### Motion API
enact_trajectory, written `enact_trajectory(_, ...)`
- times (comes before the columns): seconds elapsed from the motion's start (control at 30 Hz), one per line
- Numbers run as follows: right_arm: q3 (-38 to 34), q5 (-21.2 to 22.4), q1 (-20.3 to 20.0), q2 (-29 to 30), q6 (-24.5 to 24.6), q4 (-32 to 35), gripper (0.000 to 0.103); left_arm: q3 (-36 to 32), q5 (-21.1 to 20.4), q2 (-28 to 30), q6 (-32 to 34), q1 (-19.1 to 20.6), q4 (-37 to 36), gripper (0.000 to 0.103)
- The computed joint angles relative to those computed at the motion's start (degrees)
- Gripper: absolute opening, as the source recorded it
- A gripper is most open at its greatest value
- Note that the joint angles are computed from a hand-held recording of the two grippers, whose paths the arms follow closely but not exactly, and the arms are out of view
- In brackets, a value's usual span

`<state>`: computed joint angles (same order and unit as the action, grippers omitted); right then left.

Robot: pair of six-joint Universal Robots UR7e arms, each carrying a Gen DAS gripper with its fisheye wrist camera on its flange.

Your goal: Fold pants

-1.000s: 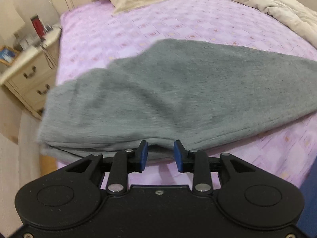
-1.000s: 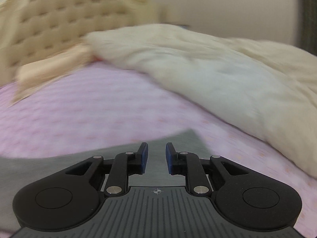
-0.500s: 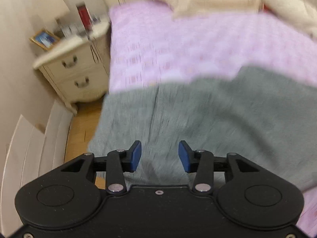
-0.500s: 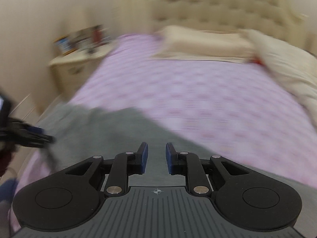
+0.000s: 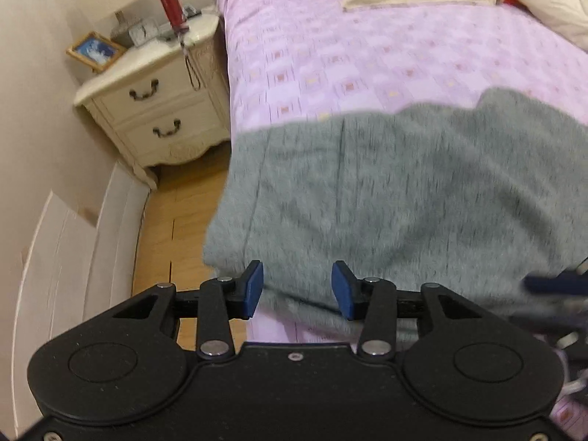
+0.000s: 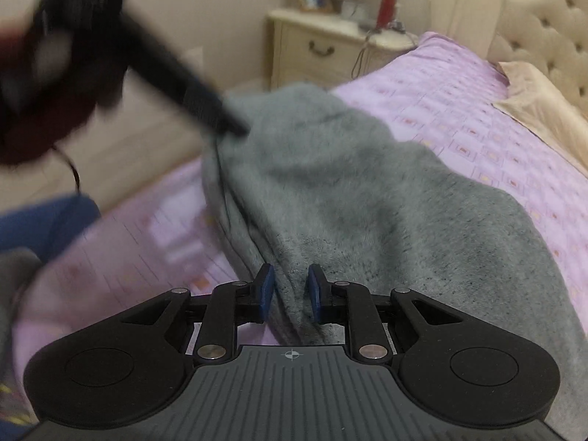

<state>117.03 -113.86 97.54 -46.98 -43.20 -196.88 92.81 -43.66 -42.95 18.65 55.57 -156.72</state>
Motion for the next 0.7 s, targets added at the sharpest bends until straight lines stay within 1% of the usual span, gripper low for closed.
enact_trajectory(0.03, 0.3, -0.1, 0.2, 0.1, 0.3, -0.3, 0.008, -0.5, -0.6, 0.3, 0.7, 0.0, -0.8, 0.052)
enact_trajectory(0.07, 0.9, -0.2, 0.3, -0.1, -0.4, -0.8, 0.008, -1.3, -1.3, 0.7, 1.2, 0.0, -1.4, 0.052)
enact_trajectory(0.13, 2.1, 1.1, 0.1, -1.8, -0.9, 1.2, 0.008, -3.3, -2.5, 2.1, 1.8, 0.0, -2.5, 0.052)
enact_trajectory(0.23, 3.4, 2.8, -0.4, -4.4, -0.8, 2.8, 0.008, -6.2, -2.9, 5.2, 2.9, 0.1, -5.6, 0.052)
enact_trajectory(0.3, 4.0, 4.3, -0.8, -6.2, 0.9, 2.1, 0.008, -7.9, -2.4, 7.2, 2.9, 0.3, -5.5, 0.052)
enact_trajectory(0.33, 4.4, 5.9, -1.3, -7.4, 2.4, 1.3, 0.008, -8.6, -1.9, 8.1, 3.3, 0.5, -5.1, 0.052)
enact_trajectory(0.4, 4.4, 7.7, -2.5, -9.0, 5.0, -2.2, 0.009, -9.0, 0.0, 9.4, 4.2, 1.2, -2.9, 0.052)
enact_trajectory(0.43, 3.6, 7.7, -3.1, -9.1, 5.7, -4.4, 0.011, -7.5, 0.3, 9.3, 5.3, 1.4, -4.1, 0.053)
enact_trajectory(0.47, 2.4, 6.9, -3.6, -8.7, 6.1, -6.5, 0.014, -5.5, -0.6, 8.8, 7.5, 1.6, -7.8, 0.053)
enact_trajectory(0.5, 0.9, 6.1, -4.3, -8.3, 6.3, -8.2, 0.019, -3.7, -1.1, 8.4, 9.8, 1.7, -11.2, 0.053)
enact_trajectory(0.53, -0.8, 5.8, -5.1, -7.8, 6.7, -9.0, 0.021, -2.8, -1.4, 8.0, 10.4, 1.8, -12.2, 0.053)
enact_trajectory(0.57, -2.6, 5.6, -6.0, -7.4, 7.6, -8.9, 0.021, -2.4, -1.8, 7.5, 9.7, 1.9, -12.2, 0.053)
enact_trajectory(0.63, -6.3, 5.8, -7.6, -7.1, 9.8, -6.1, 0.021, -2.7, -2.9, 6.8, 6.1, 2.3, -9.9, 0.053)
enact_trajectory(0.7, -10.2, 4.6, -8.6, -5.7, 9.9, -4.2, 0.021, -4.1, -4.5, 6.3, 1.9, 3.0, -6.2, 0.053)
